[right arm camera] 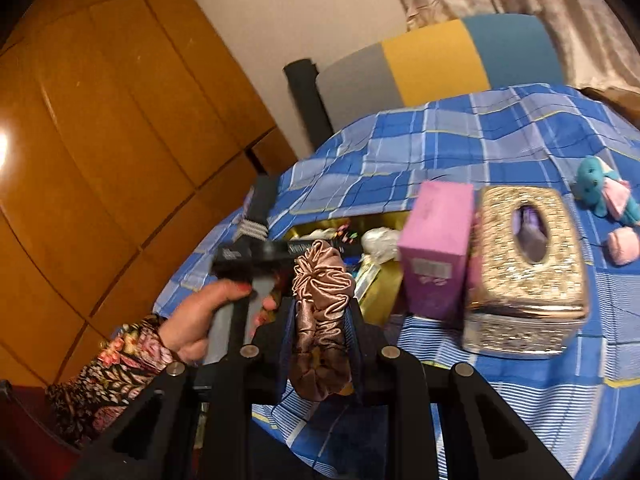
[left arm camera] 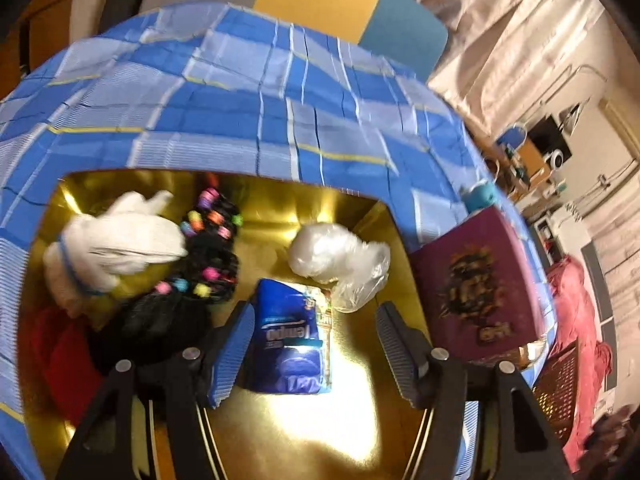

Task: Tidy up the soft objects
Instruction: 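Carry the tissue pack into the gold tray and open the left gripper while the right carries the scrunchie, then lower the brown scrunchie into the gold tray and open the right gripper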

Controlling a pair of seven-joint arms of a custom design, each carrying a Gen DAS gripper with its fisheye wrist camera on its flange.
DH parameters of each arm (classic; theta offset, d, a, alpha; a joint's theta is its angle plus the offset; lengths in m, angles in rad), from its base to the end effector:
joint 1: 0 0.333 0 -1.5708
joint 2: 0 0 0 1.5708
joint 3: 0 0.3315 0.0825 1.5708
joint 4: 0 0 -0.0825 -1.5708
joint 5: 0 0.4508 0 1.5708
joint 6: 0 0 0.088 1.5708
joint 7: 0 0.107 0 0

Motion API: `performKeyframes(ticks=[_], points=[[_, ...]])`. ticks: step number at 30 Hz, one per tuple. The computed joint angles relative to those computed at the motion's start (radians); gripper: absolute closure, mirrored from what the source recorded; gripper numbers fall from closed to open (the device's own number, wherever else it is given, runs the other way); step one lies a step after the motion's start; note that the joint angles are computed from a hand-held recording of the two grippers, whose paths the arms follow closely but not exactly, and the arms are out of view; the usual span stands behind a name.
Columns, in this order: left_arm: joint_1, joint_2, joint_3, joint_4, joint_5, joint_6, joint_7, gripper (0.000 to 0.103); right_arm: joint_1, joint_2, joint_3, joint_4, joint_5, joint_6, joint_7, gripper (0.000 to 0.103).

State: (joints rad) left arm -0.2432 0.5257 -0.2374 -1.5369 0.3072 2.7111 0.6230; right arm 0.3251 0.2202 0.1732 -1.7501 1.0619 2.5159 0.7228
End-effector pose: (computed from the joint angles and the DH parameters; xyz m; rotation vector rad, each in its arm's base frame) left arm 0.7265 -0.3516 0.4152 -2.2777 1.6730 -0.9612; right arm 0.6480 0.3338 0.4912 -1.9145 1.0074 0.1197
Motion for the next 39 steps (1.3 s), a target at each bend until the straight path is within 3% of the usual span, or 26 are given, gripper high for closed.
performKeyframes(ticks=[7, 15, 19, 26, 39], points=[[-0.078, -0.147, 0.105, -0.159, 0.196, -0.025, -0.241, 0.039, 0.015, 0.063, 0.017, 0.056, -0.03, -0.043, 0.019, 0.078], [-0.08, -0.244, 0.099, -0.283, 0.344, -0.055, -0.44, 0.039, 0.027, 0.088, 0.015, 0.068, -0.095, -0.048, 0.068, 0.078], [-0.094, -0.329, 0.092, -0.349, 0.459, -0.157, -0.547, 0.039, 0.055, 0.142, 0.011, 0.125, -0.211, -0.071, 0.118, 0.078], [-0.052, -0.489, 0.045, -0.497, 0.558, -0.235, -0.725, 0.039, 0.108, 0.287, 0.023, 0.304, -0.368, -0.136, 0.159, 0.078], [0.005, -0.599, -0.002, -0.629, 0.538, -0.209, -0.833, 0.039, 0.209, 0.536, 0.028, 0.641, -0.516, -0.303, 0.304, 0.078]])
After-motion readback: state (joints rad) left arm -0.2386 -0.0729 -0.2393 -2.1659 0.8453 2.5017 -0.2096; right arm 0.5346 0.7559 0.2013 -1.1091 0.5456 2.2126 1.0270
